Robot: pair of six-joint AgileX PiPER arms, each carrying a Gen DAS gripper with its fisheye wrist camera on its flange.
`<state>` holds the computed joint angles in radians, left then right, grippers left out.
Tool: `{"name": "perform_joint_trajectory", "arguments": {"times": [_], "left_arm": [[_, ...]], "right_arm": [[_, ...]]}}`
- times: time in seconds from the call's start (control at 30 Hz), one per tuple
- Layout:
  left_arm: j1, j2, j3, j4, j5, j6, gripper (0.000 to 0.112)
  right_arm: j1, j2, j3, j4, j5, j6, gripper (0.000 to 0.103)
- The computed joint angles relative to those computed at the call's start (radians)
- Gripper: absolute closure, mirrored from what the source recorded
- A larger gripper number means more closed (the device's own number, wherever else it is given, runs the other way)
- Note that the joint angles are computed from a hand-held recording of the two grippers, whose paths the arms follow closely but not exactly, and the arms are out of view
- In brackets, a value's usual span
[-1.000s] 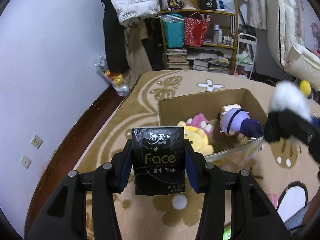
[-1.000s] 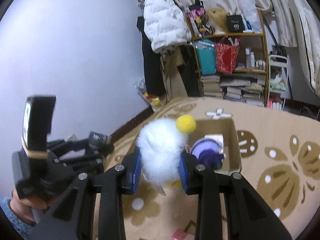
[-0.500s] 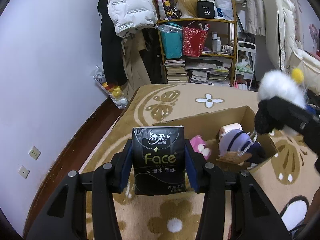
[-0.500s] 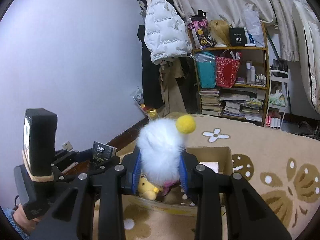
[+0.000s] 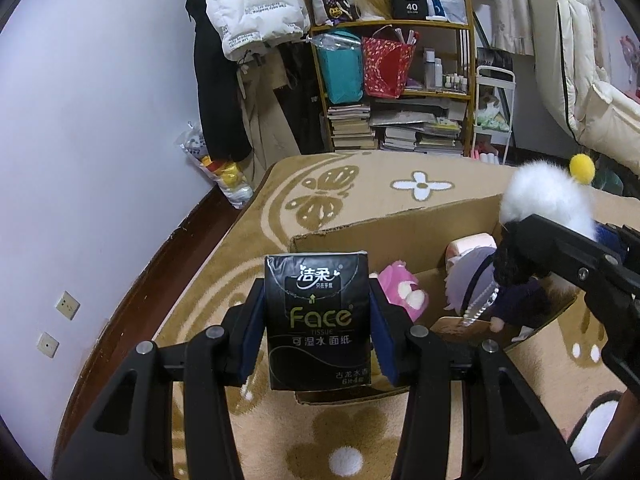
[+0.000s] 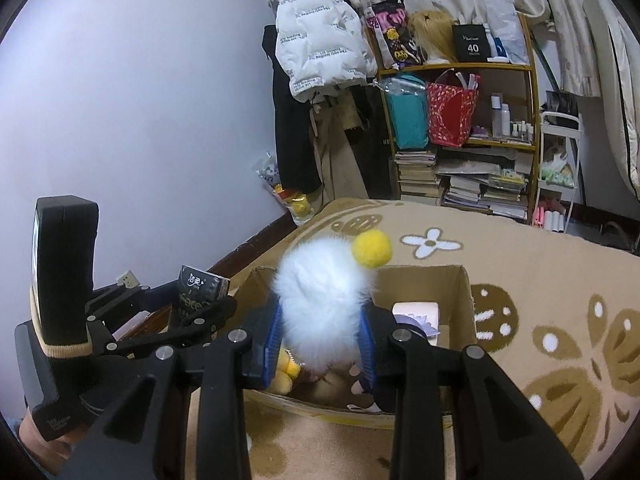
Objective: Organize soft objects
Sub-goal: 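Open both tools to drop the tissue pack and pom-pom into the box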
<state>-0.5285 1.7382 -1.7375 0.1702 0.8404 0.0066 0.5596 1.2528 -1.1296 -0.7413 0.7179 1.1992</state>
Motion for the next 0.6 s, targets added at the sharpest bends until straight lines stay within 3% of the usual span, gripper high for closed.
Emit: {"name": "perform_joint_trajectory", "arguments": {"times": [0.23,0.6], "left_arm": [[-0.004,0.003,0.016,0.010,-0.008,-0.013,0.066],[0.013,0.000,0.025,-0.051,-0.040,-0.003,0.067]], "right_arm": [[-0.063,-0.015,0.050,0.090,-0.083,-0.043,0.068],[-0.093,0.007,0.072,0.135,-0.107,-0.069,0.065]]}}
